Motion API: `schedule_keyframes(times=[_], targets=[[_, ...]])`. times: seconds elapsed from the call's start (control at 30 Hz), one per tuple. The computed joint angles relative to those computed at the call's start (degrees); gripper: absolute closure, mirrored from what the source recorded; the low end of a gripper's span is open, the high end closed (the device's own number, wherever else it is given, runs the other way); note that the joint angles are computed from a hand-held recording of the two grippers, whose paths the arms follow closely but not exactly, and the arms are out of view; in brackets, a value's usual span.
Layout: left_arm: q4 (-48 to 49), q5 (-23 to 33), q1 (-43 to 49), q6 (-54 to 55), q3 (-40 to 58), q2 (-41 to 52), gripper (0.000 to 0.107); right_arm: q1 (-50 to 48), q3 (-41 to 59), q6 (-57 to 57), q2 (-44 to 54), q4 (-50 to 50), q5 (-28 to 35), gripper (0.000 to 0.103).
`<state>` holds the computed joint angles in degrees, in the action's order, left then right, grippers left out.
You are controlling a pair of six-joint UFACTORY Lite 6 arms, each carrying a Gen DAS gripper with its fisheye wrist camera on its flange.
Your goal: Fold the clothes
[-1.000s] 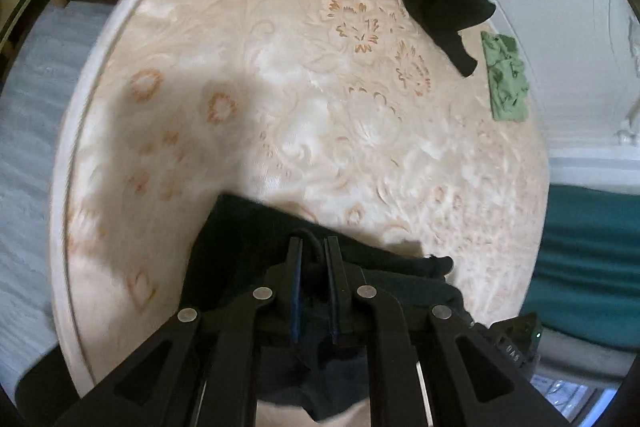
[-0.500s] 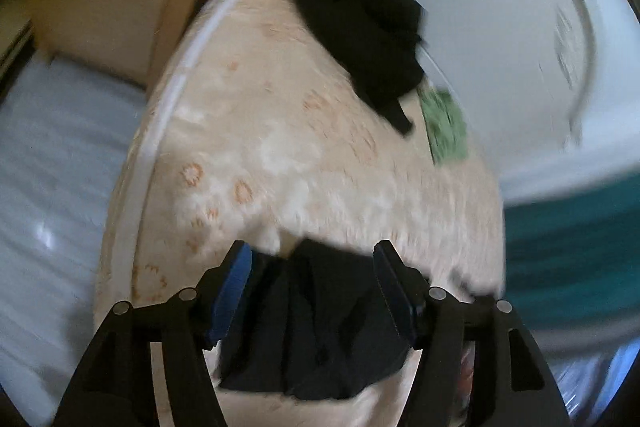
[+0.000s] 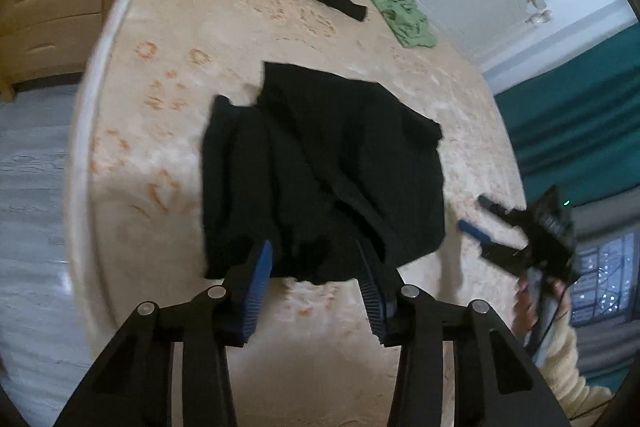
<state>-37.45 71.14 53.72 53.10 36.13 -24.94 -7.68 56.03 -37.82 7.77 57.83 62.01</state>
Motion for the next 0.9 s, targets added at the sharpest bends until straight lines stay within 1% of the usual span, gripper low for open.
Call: schedule_keyframes(times=[0.1, 0.2, 0.3, 0.37, 0.4, 0.43, 0.47, 0.53, 0.6, 0.63, 0.67, 0.7, 0.73, 0.8, 0.83, 0.87, 0.9], targets=[[2.04, -5.22, -6.85, -3.01, -3.87, -5.02, 0.067, -1.99, -4.45, -2.2, -1.17, 0.7, -0.44, 0.049], [5.26, -10.11, -12.45, -7.91, -6.59, -9.34, 0.067, -2.16, -6.46, -3.5, -1.95, -0.31, -2.8, 0.049], [2.54, -8.77, -12.01, -6.4, -7.89, -9.1, 0.067, -2.84, -7.28, -5.75, -1.33, 0.39, -1.67, 0.048], [1.58, -9.46, -12.38, -6.35, -8.84, -9.68, 0.074, -2.77, -7.46, -7.4, -0.5, 1.72, -1.41, 0.048], [1.16, -9.9, -12.66, -6.42, -9.32, -10.03, 0.086, -2.39, -7.6, -7.87, -0.22, 2.3, -1.72, 0.048], [1.42, -10.73, -13.08, -7.23, -9.52, -10.56, 0.101, -1.58, -7.79, -7.88, -0.11, 2.8, -2.6, 0.052], [0.63, -10.36, -11.81, -6.83, -9.33, -10.8, 0.102, -0.76, -7.97, -7.89, 0.01, 3.3, -3.47, 0.067], [-1.69, -8.55, -7.89, -5.55, -8.67, -11.4, 0.102, 0.34, -8.34, -7.69, -0.64, 3.62, -4.91, 0.088], [-4.26, -5.78, -2.67, -3.34, -6.49, -10.31, 0.102, 0.77, -8.78, -7.62, -1.52, 4.15, -5.59, 0.09], [-4.17, -6.81, -2.57, -3.17, -6.36, -9.07, 0.102, 0.22, -9.01, -7.9, -1.62, 5.08, -4.77, 0.091], [-3.28, -8.85, -3.72, -4.35, -6.27, -7.83, 0.102, 0.15, -9.04, -7.69, -1.44, 5.25, -4.42, 0.091], [-0.64, -12.88, -7.28, -7.37, -7.08, -6.47, 0.102, 0.57, -8.92, -7.05, -1.1, 4.8, -4.65, 0.091], [0.72, -14.58, -8.92, -9.12, -7.84, -6.14, 0.102, 1.56, -8.79, -6.21, -0.8, 3.75, -5.55, 0.092], [2.55, -16.76, -11.07, -11.65, -9.29, -5.86, 0.102, 4.4, -9.54, -4.3, -1.54, 0.25, -9.34, 0.092], [3.47, -17.84, -12.16, -12.97, -9.98, -5.65, 0.102, 4.5, -9.97, -4.31, -1.7, 0.21, -9.49, 0.091], [2.88, -16.65, -11.21, -12.66, -9.81, -6.02, 0.101, 4.25, -10.09, -4.51, -1.85, 0.17, -9.06, 0.089], [2.25, -14.3, -9.82, -12.32, -8.54, -6.08, 0.101, 3.59, -9.81, -4.92, -1.99, 0.11, -7.89, 0.086]])
